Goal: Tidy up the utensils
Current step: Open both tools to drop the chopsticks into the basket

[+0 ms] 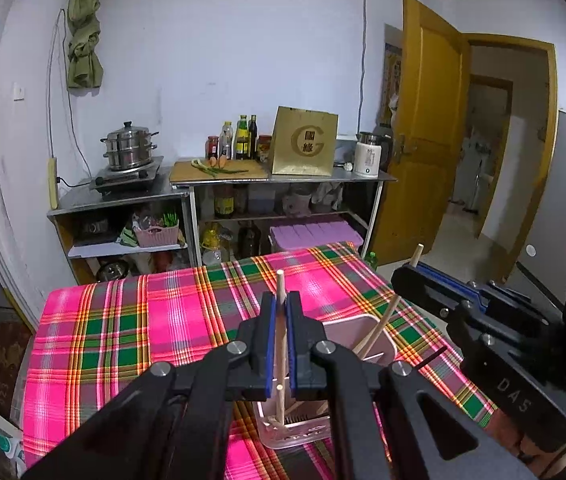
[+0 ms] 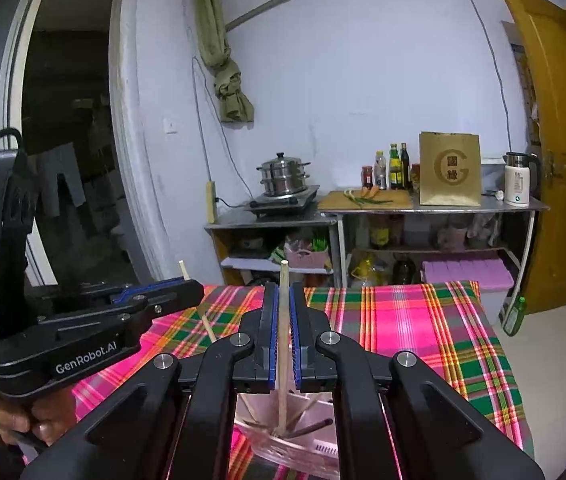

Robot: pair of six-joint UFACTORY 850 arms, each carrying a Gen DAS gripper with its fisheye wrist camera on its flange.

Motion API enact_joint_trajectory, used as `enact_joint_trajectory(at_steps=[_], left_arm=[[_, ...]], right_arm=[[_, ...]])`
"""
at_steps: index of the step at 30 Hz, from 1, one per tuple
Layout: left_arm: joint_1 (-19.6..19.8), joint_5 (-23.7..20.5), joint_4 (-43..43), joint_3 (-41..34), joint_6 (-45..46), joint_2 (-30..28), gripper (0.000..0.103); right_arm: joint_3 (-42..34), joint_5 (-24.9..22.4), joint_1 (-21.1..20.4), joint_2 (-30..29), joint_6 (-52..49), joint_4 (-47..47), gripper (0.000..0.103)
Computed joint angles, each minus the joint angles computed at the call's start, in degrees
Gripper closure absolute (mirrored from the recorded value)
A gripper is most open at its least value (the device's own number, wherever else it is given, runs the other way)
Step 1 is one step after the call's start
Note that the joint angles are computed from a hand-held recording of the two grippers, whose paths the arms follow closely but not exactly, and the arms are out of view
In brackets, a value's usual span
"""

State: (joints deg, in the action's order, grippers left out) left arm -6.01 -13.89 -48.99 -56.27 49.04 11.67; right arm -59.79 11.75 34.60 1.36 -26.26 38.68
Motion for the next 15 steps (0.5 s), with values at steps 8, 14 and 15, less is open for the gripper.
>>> enact_joint_trajectory(at_steps=[8, 14, 15], left_arm=[[0.4, -0.8, 3.4, 0.1, -3.7, -1.5, 0.097], [0.6, -1.7, 4.6, 0.6, -5.1, -1.8, 0.097], [0.7, -1.9, 3.8, 0.7, -4.3, -1.7, 0.097]], right_arm=[[0.5, -1.7, -0.8, -0.9, 0.0, 0.4, 0.098], [0.5, -3.8, -1.1, -1.6, -2.4, 2.4, 0.097], [0.6, -3.9, -1.2, -1.5, -2.5, 2.6, 0.097]])
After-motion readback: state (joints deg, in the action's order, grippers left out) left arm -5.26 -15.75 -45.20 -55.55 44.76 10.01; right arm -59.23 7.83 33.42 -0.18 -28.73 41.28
